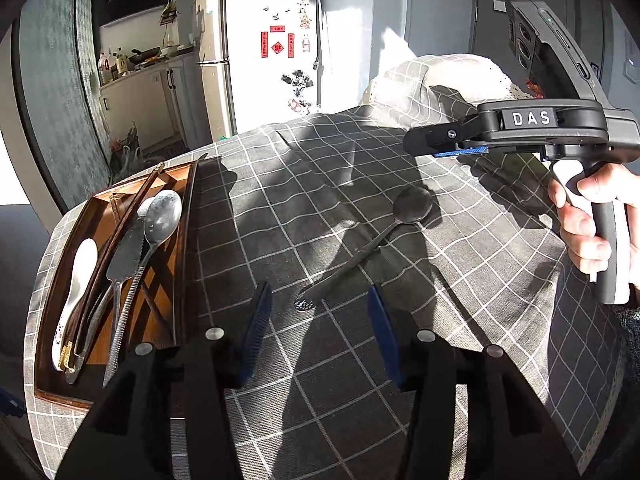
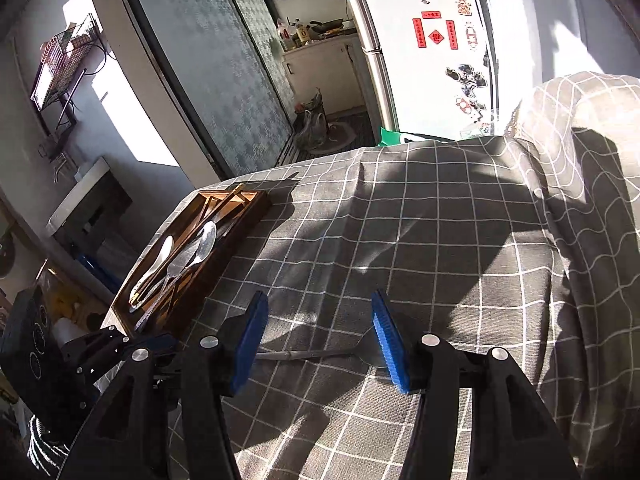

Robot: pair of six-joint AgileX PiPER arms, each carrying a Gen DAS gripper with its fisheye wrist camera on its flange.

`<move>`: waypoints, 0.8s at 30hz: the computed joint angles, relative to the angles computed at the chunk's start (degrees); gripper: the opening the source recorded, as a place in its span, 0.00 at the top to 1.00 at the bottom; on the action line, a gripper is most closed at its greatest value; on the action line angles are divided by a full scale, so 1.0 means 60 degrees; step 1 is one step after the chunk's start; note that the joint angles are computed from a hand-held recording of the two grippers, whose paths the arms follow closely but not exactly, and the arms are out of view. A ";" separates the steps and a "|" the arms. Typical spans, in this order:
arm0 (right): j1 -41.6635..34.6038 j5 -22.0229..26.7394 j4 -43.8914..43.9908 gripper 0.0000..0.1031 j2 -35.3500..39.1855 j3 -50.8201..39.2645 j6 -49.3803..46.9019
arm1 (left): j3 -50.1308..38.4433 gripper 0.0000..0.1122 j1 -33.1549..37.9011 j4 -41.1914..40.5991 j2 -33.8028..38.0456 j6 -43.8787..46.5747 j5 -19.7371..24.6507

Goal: Organize utensils
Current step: 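Move the left gripper to the last metal spoon on the cloth, then close the left gripper on the metal spoon handle and lift it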

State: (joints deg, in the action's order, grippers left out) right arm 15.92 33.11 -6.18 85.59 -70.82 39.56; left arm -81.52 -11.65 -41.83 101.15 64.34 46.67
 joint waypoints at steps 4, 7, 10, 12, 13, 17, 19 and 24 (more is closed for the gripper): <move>-0.0987 -0.0561 0.2257 0.58 -0.0082 0.0800 -0.1647 | -0.0243 0.52 -0.0445 0.0378 0.0308 -0.0223 -0.0393; -0.1002 -0.0491 0.1896 0.65 0.0190 0.0771 -0.1361 | -0.0706 0.52 -0.0465 0.0561 0.0714 -0.0455 -0.0320; -0.0691 -0.0080 0.0500 0.66 0.0488 0.0573 -0.0036 | -0.0929 0.52 -0.0433 0.0679 0.1021 -0.0653 -0.0283; -0.0639 -0.0148 0.0614 0.66 0.0604 0.0635 -0.0121 | -0.0978 0.52 -0.0431 0.0670 0.1141 -0.0626 -0.0278; -0.0621 -0.0293 0.0828 0.68 0.0610 0.0741 -0.0371 | -0.0964 0.52 -0.0432 0.0690 0.1167 -0.0596 -0.0314; -0.0114 -0.0465 -0.0642 0.91 0.0653 0.0828 0.0470 | -0.1258 0.52 -0.0384 0.0703 0.1375 -0.0746 -0.0122; -0.0016 -0.0671 -0.1263 0.93 0.0371 0.0984 0.0972 | -0.1250 0.52 -0.0353 0.0647 0.1383 -0.0657 -0.0096; -0.0089 -0.0948 -0.0401 0.97 -0.0376 0.0915 -0.0351 | -0.1127 0.52 -0.0328 0.0457 0.1305 -0.0346 -0.0088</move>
State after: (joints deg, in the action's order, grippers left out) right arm 15.38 27.42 -8.59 83.33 -65.33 37.45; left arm -88.28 -13.62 -39.08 108.97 62.27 46.14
